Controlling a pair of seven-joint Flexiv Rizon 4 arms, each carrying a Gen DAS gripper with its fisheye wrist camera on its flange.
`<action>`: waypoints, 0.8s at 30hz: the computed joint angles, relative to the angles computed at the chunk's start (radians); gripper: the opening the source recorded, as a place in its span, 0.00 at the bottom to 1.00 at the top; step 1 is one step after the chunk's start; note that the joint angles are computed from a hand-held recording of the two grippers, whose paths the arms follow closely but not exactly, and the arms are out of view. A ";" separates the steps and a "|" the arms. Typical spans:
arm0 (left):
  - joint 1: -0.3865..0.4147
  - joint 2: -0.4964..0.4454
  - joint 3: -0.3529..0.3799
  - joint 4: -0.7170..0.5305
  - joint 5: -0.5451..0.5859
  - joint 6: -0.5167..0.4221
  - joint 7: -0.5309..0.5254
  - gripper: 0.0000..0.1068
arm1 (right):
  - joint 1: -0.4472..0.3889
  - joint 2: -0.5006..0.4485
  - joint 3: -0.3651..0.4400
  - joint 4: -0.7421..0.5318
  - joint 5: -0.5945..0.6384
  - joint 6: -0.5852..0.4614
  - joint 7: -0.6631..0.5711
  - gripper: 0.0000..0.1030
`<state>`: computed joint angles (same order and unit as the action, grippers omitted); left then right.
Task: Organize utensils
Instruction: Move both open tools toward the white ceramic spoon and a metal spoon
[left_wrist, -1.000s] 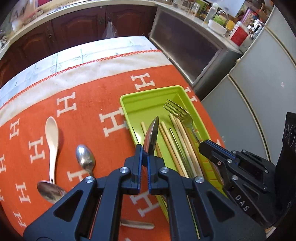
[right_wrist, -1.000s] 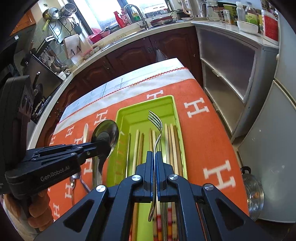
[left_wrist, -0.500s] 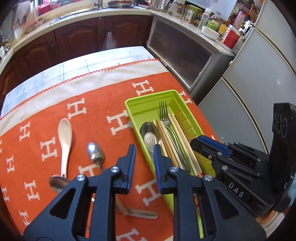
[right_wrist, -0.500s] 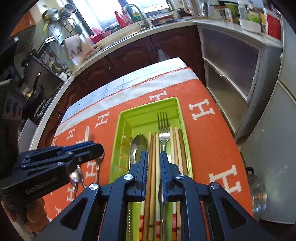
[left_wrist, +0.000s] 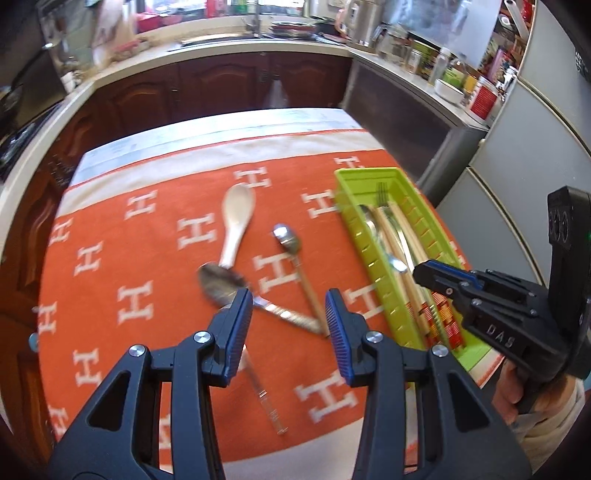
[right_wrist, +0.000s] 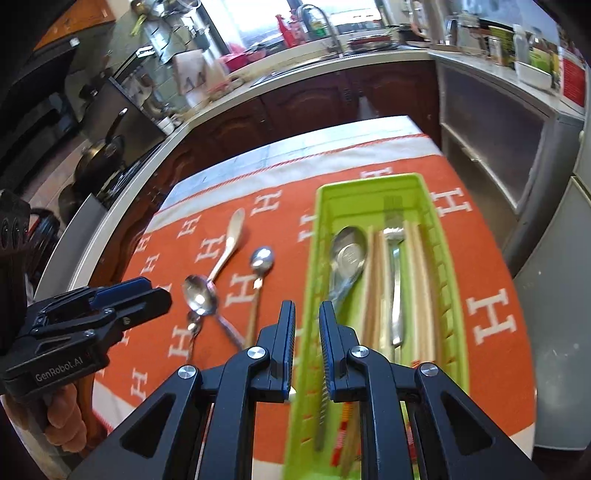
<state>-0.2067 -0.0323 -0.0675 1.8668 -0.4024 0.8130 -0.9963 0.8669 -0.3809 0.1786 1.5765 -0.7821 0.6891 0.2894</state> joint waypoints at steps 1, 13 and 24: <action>0.005 0.014 0.010 0.017 0.002 0.008 0.001 0.35 | 0.005 -0.016 0.003 -0.021 0.003 0.002 -0.012 0.13; 0.096 0.064 0.082 0.103 -0.039 -0.013 0.015 0.35 | 0.072 -0.185 -0.015 -0.281 0.135 -0.044 -0.275 0.31; 0.133 0.014 0.075 0.093 -0.056 -0.033 0.022 0.35 | 0.081 -0.325 -0.064 -0.493 0.277 -0.108 -0.481 0.34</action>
